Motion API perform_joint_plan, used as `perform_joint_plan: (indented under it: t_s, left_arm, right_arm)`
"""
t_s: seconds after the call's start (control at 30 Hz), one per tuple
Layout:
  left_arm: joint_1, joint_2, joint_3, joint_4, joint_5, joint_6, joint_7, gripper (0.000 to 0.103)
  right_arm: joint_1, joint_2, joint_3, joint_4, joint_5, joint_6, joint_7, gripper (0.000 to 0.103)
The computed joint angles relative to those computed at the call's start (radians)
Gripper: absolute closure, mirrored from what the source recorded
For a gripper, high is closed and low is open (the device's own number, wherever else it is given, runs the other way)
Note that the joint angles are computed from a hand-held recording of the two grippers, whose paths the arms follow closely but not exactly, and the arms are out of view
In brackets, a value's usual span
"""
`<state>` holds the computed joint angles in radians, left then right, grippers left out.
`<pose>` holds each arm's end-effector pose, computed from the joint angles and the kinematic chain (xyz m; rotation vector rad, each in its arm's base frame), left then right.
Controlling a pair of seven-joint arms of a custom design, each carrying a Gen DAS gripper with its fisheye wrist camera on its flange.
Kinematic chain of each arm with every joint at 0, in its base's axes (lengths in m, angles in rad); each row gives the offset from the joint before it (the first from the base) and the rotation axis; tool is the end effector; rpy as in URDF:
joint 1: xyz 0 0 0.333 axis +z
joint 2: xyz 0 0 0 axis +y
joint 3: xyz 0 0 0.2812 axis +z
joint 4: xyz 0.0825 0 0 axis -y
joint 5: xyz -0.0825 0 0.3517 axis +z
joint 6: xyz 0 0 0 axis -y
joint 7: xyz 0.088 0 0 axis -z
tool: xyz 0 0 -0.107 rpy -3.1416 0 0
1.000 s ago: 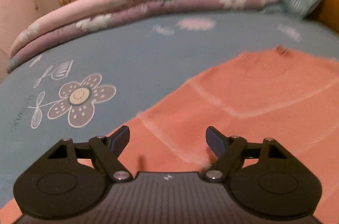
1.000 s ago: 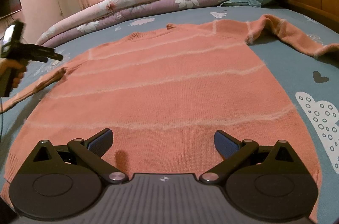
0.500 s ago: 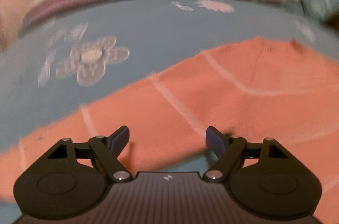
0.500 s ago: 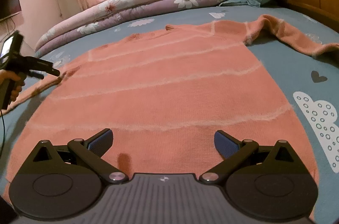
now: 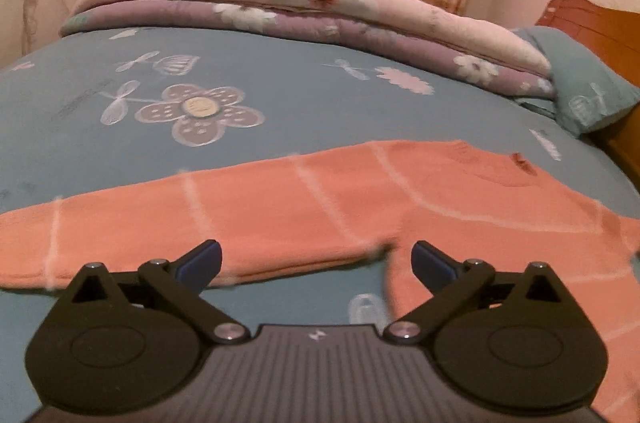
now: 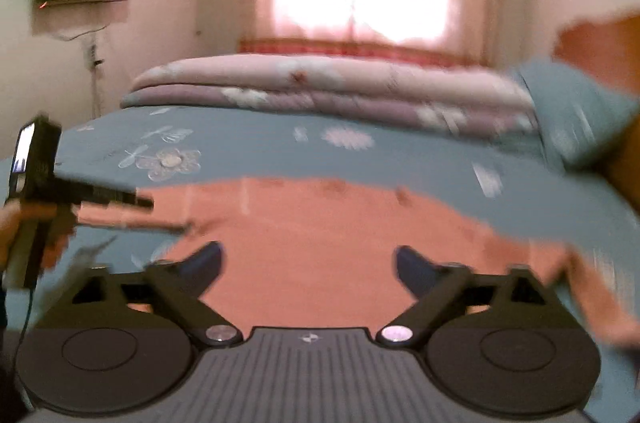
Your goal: Fold clothes
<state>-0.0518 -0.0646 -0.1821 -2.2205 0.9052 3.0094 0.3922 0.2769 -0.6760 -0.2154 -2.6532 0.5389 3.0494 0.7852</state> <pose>0.4982 -0.1792 0.4649 -1.7912 1.6387 -0.9449 0.3835 -0.0278 0.5451 -1.7509 1.2850 -0.8494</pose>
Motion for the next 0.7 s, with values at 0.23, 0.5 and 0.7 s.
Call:
perform_joint_plan:
  t_s: [0.23, 0.5, 0.7]
  left_arm:
    - [0.017, 0.016, 0.022, 0.034, 0.189, -0.095, -0.07, 0.002]
    - [0.075, -0.017, 0.06, -0.032, 0.053, -0.004, 0.017, 0.002]
    - [0.157, -0.059, 0.061, -0.087, 0.049, 0.043, -0.108, 0.002]
  right_arm:
    - [-0.143, 0.562, 0.263, 0.452, -0.286, 0.037, 0.204, 0.066]
    - [0.048, 1.173, 0.074, 1.121, -0.81, -0.16, 0.725, 0.084]
    - [0.239, 1.403, -0.152, 1.367, -0.955, -0.274, 1.036, 0.083]
